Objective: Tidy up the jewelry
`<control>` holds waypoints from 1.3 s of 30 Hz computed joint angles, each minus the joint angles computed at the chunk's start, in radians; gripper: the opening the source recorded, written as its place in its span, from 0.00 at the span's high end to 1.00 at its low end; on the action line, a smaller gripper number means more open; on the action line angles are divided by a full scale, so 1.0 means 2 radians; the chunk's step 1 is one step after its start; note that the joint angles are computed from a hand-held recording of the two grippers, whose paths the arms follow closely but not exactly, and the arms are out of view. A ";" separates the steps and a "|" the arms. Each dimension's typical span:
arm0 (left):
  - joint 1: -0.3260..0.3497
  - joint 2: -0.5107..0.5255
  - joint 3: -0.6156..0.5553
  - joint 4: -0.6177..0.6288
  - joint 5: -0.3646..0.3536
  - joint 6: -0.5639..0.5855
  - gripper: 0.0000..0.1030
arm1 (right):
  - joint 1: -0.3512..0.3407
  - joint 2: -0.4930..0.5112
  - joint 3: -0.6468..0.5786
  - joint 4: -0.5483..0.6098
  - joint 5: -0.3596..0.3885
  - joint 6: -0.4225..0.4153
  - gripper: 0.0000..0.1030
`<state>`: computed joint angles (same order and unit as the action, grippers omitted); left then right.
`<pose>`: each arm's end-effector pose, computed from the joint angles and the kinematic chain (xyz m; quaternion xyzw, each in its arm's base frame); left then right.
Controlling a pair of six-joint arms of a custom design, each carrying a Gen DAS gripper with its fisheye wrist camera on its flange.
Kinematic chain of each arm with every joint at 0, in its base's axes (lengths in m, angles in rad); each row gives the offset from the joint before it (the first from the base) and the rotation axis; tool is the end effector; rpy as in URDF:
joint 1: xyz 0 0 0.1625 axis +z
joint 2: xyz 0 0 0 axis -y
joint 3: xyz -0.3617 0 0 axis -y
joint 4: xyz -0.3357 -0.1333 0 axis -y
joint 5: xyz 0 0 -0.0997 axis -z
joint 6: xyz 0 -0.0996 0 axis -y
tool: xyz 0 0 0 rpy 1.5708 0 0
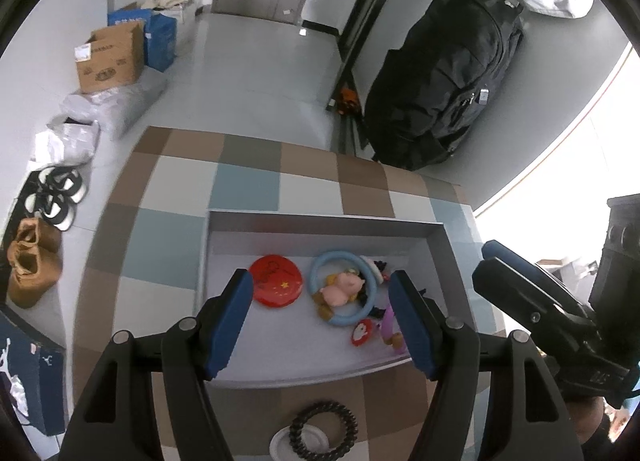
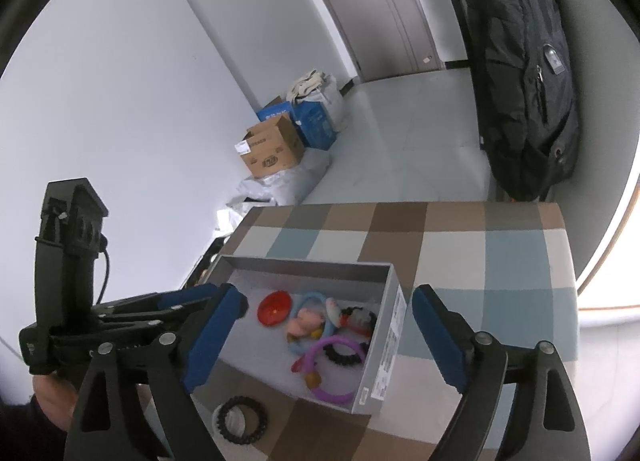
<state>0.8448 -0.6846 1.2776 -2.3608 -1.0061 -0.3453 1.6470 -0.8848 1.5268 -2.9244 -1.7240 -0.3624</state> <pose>-0.3071 -0.6270 0.1406 0.1539 0.9437 -0.2227 0.1902 0.1663 -0.6269 0.2319 0.1773 -0.9180 0.3335 0.1205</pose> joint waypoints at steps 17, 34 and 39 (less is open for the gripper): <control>-0.036 -0.059 0.118 -0.077 0.097 -0.010 0.25 | 0.014 -0.031 0.080 -0.061 -0.006 -0.045 0.02; -0.046 -0.116 0.205 -0.107 0.100 -0.055 0.24 | 0.025 -0.034 0.133 -0.060 -0.031 -0.062 0.00; -0.045 -0.123 0.211 -0.094 0.091 -0.074 0.24 | 0.031 -0.019 0.132 -0.049 -0.052 -0.075 0.00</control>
